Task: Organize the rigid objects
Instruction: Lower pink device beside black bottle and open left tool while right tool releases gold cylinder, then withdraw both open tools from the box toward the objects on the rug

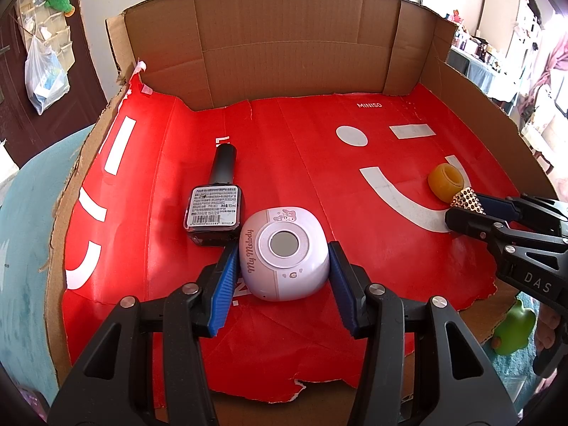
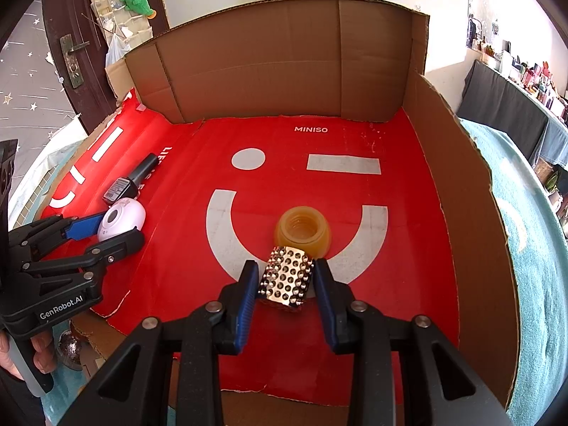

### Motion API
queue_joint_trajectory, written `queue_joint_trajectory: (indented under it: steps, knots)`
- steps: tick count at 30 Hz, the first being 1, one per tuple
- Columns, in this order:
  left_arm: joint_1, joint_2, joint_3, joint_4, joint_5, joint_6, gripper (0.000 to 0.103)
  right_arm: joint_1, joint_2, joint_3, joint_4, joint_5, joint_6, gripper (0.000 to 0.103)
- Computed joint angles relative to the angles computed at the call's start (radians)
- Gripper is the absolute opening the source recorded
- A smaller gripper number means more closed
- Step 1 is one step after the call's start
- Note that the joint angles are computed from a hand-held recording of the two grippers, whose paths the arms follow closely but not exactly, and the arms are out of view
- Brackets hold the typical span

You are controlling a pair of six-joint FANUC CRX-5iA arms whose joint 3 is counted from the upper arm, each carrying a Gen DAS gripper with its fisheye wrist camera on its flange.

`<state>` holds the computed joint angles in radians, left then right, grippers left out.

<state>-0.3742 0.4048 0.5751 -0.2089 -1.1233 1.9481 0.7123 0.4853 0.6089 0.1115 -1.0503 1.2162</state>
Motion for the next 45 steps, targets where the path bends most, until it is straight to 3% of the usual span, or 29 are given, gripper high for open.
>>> queue_joint_trajectory:
  steps: [7,9,11,21,25,28,38,40,41,45]
  knots:
    - [-0.001,-0.008,-0.010,-0.004,0.006,0.000,0.048,-0.002,-0.002,0.000,-0.007,0.000,0.002,0.035]
    - [-0.003,-0.009,-0.012,-0.008,0.004,0.000,0.061,-0.002,-0.003,-0.002,-0.005,0.001,0.002,0.035]
    - [-0.006,-0.013,-0.017,-0.012,0.010,0.005,0.064,-0.002,-0.003,-0.001,-0.008,0.001,0.002,0.035]
    - [-0.022,-0.036,-0.024,-0.040,0.023,0.014,0.066,-0.005,-0.011,-0.011,-0.016,0.004,0.003,0.037]
    - [-0.040,-0.042,-0.013,-0.083,0.005,0.028,0.067,-0.001,-0.027,-0.029,-0.017,0.014,0.007,0.042]
    - [-0.049,-0.053,-0.017,-0.101,0.008,0.031,0.076,0.001,-0.041,-0.046,-0.014,0.026,0.002,0.047]
    - [-0.068,-0.080,-0.033,-0.114,0.013,0.037,0.078,0.014,-0.104,-0.120,0.003,0.072,-0.016,0.062]
    - [-0.073,-0.086,-0.037,-0.122,0.016,0.042,0.089,0.018,-0.118,-0.137,0.010,0.085,-0.021,0.064]
    - [-0.078,-0.092,-0.040,-0.131,0.020,0.048,0.099,0.021,-0.126,-0.147,0.015,0.094,-0.024,0.066]
    - [-0.099,-0.112,-0.052,-0.170,0.026,0.064,0.100,0.028,-0.155,-0.181,0.017,0.119,-0.025,0.074]
